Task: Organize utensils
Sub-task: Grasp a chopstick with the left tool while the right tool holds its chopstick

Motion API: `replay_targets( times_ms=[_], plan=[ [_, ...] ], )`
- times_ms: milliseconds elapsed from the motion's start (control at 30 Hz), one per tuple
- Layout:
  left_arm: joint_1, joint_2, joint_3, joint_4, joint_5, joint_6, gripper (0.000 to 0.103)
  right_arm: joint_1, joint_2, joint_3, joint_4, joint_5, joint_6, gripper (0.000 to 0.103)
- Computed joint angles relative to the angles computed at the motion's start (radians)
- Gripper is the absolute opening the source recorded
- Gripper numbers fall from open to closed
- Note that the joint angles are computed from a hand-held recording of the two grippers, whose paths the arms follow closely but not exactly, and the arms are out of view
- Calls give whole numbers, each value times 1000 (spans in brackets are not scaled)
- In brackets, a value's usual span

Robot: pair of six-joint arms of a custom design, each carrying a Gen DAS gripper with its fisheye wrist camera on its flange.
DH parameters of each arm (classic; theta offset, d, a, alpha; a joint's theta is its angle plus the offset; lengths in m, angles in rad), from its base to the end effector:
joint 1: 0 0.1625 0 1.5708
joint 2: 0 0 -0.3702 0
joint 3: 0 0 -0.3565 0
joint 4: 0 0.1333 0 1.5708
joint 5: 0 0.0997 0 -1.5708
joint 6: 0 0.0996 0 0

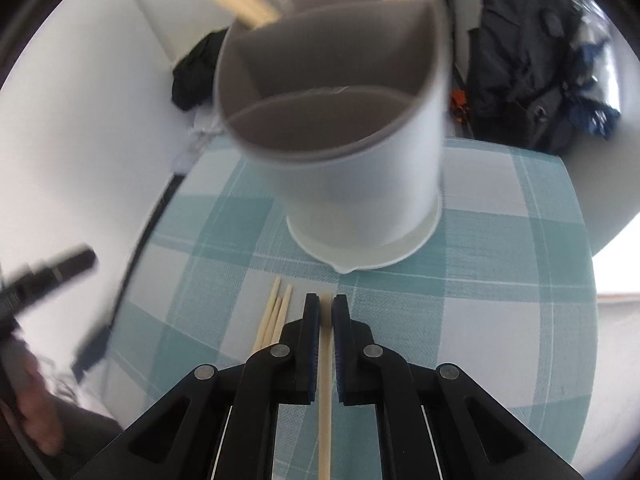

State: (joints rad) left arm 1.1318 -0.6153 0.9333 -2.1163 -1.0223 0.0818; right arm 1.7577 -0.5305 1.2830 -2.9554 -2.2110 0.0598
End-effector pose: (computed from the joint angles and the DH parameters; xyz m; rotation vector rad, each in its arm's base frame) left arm -0.1542 -0.7642 0.2044 0.5910 2.5438 -0.4239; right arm 0.2039 -0.6812 0.1006 -0.1092 -2.4550 0.8925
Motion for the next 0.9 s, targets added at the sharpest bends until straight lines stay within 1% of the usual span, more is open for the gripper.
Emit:
replay_targets(
  times_ms=[67, 100, 167, 200, 267, 367, 500, 633, 700, 733, 800, 833, 900],
  plan=[
    [-4, -10, 24, 25, -40, 31, 92, -17, -61, 92, -80, 46, 43, 6],
    [-7, -14, 36, 49, -55, 48, 92, -25, -73, 109, -104, 70, 63, 6],
    [-12, -14, 43, 108, -79, 79, 92, -54, -127, 197, -186, 138, 118, 6],
    [-14, -17, 52, 126, -90, 92, 92, -65, -152, 230, -208, 159, 145, 6],
    [-21, -24, 82, 143, -83, 112, 92, -96, -178, 282, -275, 220, 215, 6],
    [-27, -33, 119, 150, -50, 124, 92, -122, -215, 358, -370, 269, 248, 6],
    [-29, -34, 139, 166, -21, 124, 92, -127, -238, 405, -429, 286, 242, 6],
    [-32, -19, 137, 184, 33, 114, 92, -111, -249, 425, -463, 258, 213, 6],
    [-37, -23, 153, 156, 51, 117, 92, -108, -249, 433, -478, 260, 211, 6],
    [-39, -20, 147, 161, 51, 116, 92, -102, -251, 438, -486, 252, 206, 6],
    [-42, -15, 154, 154, 85, 117, 92, -94, -241, 416, -484, 230, 180, 6],
    [-43, -18, 164, 135, 88, 123, 92, -91, -240, 413, -487, 223, 169, 6],
    [-43, -11, 149, 147, 90, 109, 92, -85, -239, 411, -494, 214, 149, 6]
  ],
)
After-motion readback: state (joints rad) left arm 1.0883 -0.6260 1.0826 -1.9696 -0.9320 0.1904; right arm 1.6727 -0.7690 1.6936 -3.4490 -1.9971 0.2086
